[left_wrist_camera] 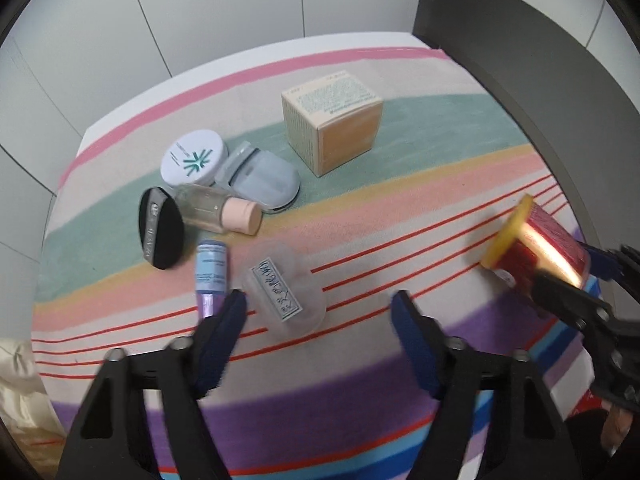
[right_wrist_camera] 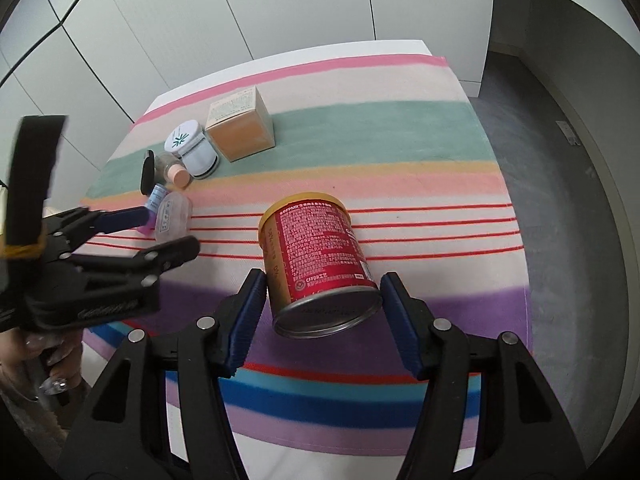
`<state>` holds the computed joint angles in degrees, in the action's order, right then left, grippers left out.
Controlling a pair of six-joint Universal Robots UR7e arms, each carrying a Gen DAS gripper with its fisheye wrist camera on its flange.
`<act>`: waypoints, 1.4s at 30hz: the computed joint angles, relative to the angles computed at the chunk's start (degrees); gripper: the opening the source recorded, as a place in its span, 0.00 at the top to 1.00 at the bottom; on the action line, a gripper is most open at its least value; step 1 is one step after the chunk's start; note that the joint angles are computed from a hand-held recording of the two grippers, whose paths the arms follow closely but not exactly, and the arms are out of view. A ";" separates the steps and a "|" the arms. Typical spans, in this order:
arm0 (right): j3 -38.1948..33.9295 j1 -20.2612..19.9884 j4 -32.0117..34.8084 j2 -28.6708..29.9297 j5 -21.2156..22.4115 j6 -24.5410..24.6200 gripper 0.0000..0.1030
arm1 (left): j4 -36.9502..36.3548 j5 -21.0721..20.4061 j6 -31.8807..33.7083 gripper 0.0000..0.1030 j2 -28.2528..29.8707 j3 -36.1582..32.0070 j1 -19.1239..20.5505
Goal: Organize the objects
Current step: 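Grasp the red-and-gold can with the right tool while the left tool grasps a clear oval case, then lift and carry the can and oval case with both tools toward the box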
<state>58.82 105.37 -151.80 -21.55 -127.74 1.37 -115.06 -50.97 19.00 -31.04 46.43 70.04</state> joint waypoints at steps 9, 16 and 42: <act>-0.34 0.11 -0.11 0.35 0.21 -0.31 0.40 | -1.55 0.46 -3.03 0.62 0.39 0.27 0.50; -1.58 0.97 0.66 0.57 -1.30 -0.58 0.41 | 1.16 0.92 -5.22 0.62 0.25 -1.72 0.21; -23.25 10.96 14.58 3.99 -7.93 -5.40 0.43 | 7.86 2.33 -10.96 0.62 -7.74 -7.76 -6.68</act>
